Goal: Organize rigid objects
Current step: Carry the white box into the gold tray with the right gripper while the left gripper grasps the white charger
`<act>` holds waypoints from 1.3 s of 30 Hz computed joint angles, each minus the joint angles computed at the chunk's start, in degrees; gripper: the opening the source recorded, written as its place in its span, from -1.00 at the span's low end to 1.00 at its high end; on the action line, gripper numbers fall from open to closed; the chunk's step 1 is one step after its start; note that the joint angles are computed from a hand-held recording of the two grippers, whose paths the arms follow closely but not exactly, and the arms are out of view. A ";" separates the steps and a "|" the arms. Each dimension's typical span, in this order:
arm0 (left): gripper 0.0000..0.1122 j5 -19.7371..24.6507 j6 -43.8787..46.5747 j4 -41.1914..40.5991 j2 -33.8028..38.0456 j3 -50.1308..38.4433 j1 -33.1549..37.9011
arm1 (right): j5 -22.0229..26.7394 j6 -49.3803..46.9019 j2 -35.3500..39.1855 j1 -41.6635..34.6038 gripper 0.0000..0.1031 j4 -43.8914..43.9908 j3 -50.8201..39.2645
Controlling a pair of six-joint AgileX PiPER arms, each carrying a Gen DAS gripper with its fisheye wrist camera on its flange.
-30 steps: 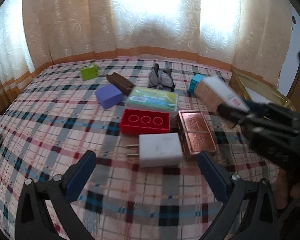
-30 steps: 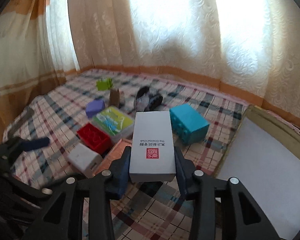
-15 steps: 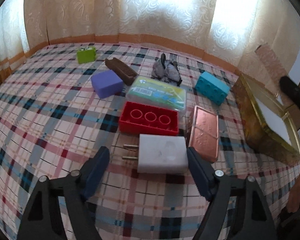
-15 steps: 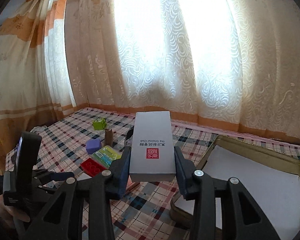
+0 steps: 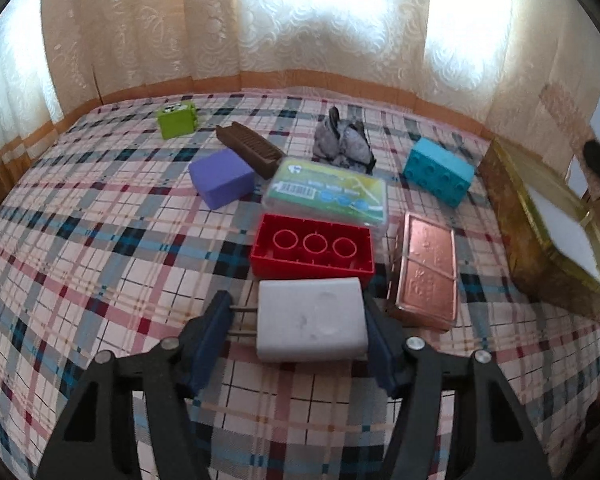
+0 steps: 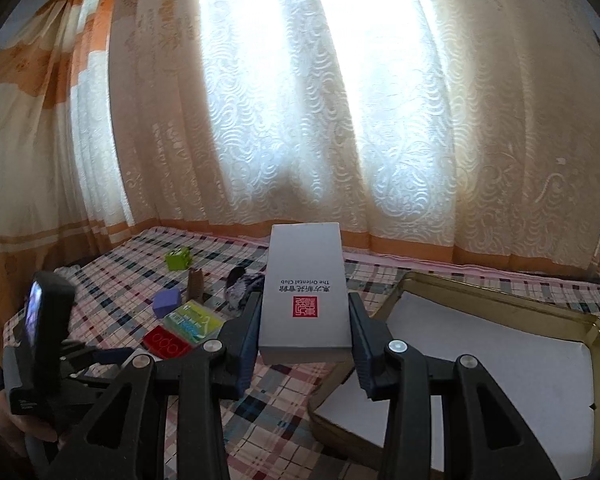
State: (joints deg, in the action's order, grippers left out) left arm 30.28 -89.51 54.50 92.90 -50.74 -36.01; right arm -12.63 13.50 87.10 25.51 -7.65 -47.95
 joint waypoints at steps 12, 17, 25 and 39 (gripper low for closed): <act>0.12 12.79 -17.25 21.51 -2.89 -4.45 -13.73 | -3.33 7.88 -4.97 -13.44 -0.16 -7.77 7.32; 0.12 10.05 -10.96 19.02 3.87 -15.43 -14.99 | -4.15 12.50 -5.55 -22.24 -0.16 -13.67 10.22; 0.12 7.88 4.05 8.57 19.50 -39.01 -17.26 | -5.37 23.31 -4.28 -33.61 -0.16 -25.90 10.45; 0.12 19.67 31.95 -14.67 46.19 -82.37 -19.13 | 2.16 19.50 0.59 -33.70 -0.16 -23.73 5.15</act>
